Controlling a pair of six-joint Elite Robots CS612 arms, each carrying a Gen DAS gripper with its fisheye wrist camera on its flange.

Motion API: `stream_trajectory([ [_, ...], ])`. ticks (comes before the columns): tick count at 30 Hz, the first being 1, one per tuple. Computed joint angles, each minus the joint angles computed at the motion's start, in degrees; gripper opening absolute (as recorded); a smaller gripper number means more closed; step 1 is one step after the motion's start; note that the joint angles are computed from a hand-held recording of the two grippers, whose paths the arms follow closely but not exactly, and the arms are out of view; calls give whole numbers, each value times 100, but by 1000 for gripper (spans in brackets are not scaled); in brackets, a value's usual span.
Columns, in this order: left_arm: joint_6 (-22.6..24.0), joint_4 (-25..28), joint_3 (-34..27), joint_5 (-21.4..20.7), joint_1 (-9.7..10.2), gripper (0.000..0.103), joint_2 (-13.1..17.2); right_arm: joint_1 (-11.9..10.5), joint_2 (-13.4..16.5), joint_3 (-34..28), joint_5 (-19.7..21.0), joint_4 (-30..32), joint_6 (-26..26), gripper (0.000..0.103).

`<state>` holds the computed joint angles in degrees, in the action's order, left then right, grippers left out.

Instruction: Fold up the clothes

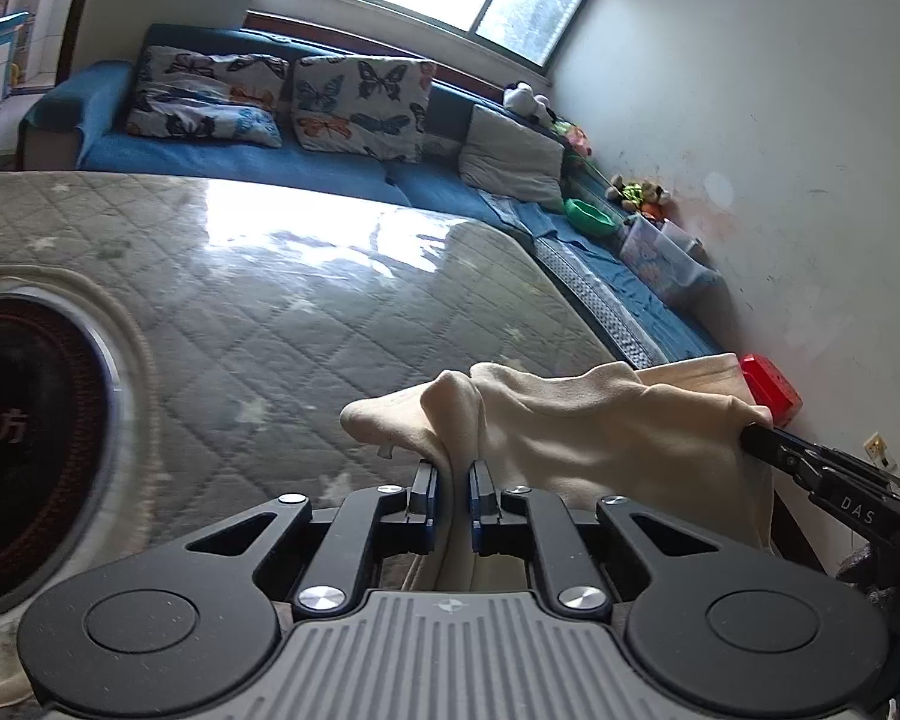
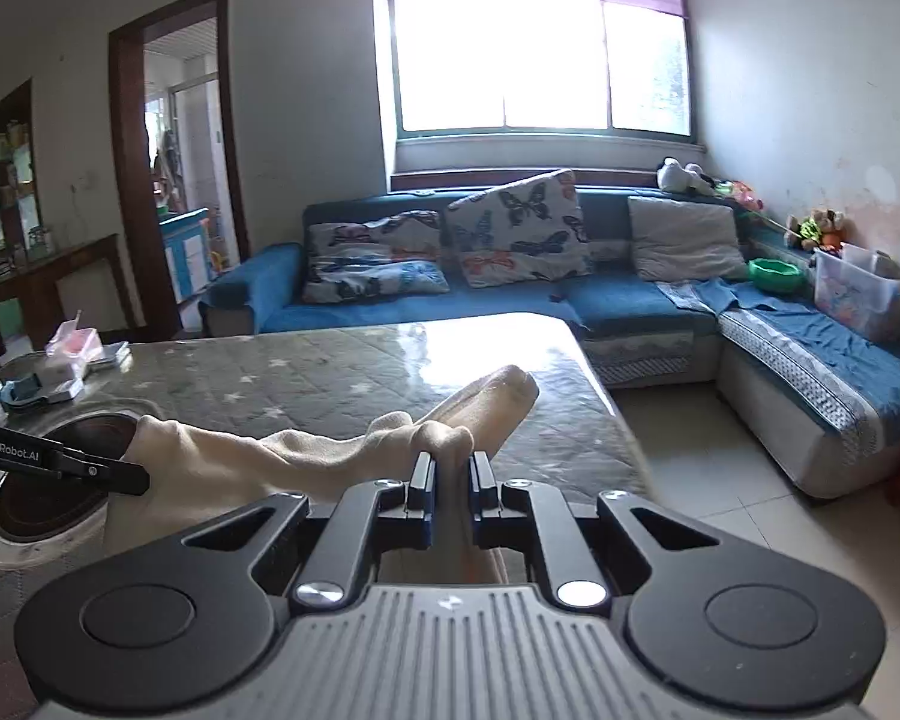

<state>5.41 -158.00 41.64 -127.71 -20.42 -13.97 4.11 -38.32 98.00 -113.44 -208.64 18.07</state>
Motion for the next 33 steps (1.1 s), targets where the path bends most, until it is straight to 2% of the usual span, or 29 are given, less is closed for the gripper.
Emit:
stream_trajectory([
  [10,273,154,-34,180,-193,11,16,-153,-15,149,-91,41,112,10],
  [15,400,467,-73,320,-239,11,31,-227,24,184,-105,188,245,10],
  [23,554,1260,-390,562,-239,11,170,-315,83,211,-31,677,491,10],
  [33,931,1504,-272,490,-179,12,119,-311,70,330,73,1137,691,10],
])
